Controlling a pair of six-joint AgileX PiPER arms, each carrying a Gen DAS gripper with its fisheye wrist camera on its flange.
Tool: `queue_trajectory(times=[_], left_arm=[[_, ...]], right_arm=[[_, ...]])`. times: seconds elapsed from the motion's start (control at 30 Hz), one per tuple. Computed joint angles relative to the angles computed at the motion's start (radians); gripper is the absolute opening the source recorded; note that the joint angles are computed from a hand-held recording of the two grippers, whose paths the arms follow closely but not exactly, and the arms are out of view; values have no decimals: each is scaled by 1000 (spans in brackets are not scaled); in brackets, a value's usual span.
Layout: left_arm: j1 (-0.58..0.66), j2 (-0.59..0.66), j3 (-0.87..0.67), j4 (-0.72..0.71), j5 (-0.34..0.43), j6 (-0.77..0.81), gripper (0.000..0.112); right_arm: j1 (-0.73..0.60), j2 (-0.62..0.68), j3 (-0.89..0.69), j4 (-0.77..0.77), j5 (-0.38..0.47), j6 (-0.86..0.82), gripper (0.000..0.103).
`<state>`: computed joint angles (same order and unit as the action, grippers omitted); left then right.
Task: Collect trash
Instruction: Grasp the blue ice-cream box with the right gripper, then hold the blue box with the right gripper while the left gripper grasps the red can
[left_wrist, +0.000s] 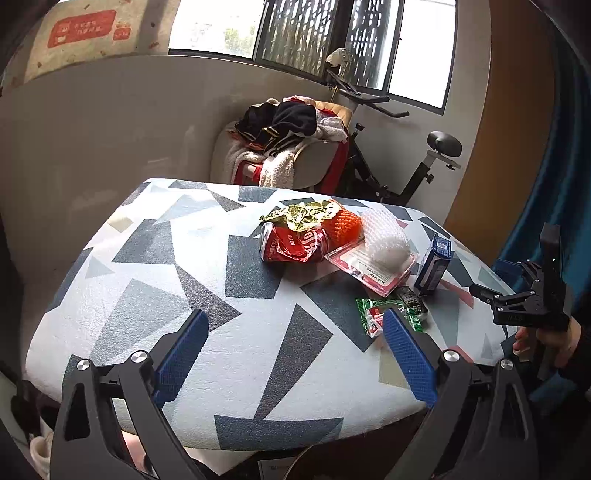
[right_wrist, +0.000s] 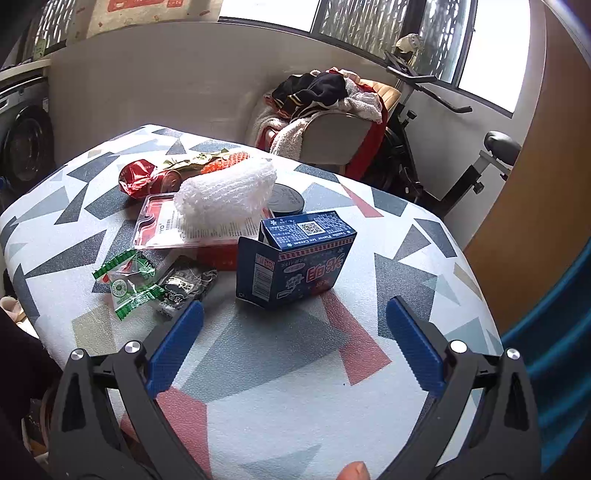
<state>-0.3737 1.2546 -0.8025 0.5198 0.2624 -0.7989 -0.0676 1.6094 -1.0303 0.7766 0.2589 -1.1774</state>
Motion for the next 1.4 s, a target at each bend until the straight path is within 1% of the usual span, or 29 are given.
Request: queue_trajectory(times=[0.07,0.17,0.23,0.37,0.4,0.47,0.53,0.57,0.6,0.63,0.67,0.73,0.93,1.03,1.23,1.37,1.4], left_arm=[[9,30,-14,-40,-14,37,93],[21,83,-41,-103,-34,97,93],[30,117,-59,-146,-49,139,93],[46,172,-92,-217,-68,204,93],[50,181,-99,-236,-70,220,93],[58,199,-111,-275,-78,257,93],[64,216,-120,-290,-86,274,93],[67,225,-127,-299,-85,285,93],[69,235,-135,-302,-82,291,93],[70,245,-144,-302,-77,293,93],[71,253,-152,-307,-72,299,93],[76,264,-168,-360,-67,353,93],[78,257,-190,-445,-65,427,93],[76,253,-197,-499,-56,475,93],[69,249,-214,-503,-19,476,93],[83,257,-228,-600,9,551,92],[92,262,-234,-640,16,579,90]], right_arm=[[-1,55,-62,-25,-3,8,97],[7,141,-162,-154,-10,92,97],[3,199,-234,-183,18,92,97],[-32,295,-377,-47,167,-56,97],[-33,317,-412,-49,195,-60,97],[-23,356,-462,-68,212,-57,97],[-19,404,-535,-127,258,4,97],[-20,434,-587,-164,309,55,97],[-25,471,-654,-199,385,119,96],[-28,499,-703,-217,438,175,85],[-28,510,-723,-223,452,211,83],[-35,497,-702,-173,442,196,82],[-53,384,-527,-31,341,83,81],[-56,330,-451,-13,298,61,81],[-70,258,-353,9,265,67,81],[-80,217,-287,69,245,35,81],[-79,207,-271,75,234,33,81]])
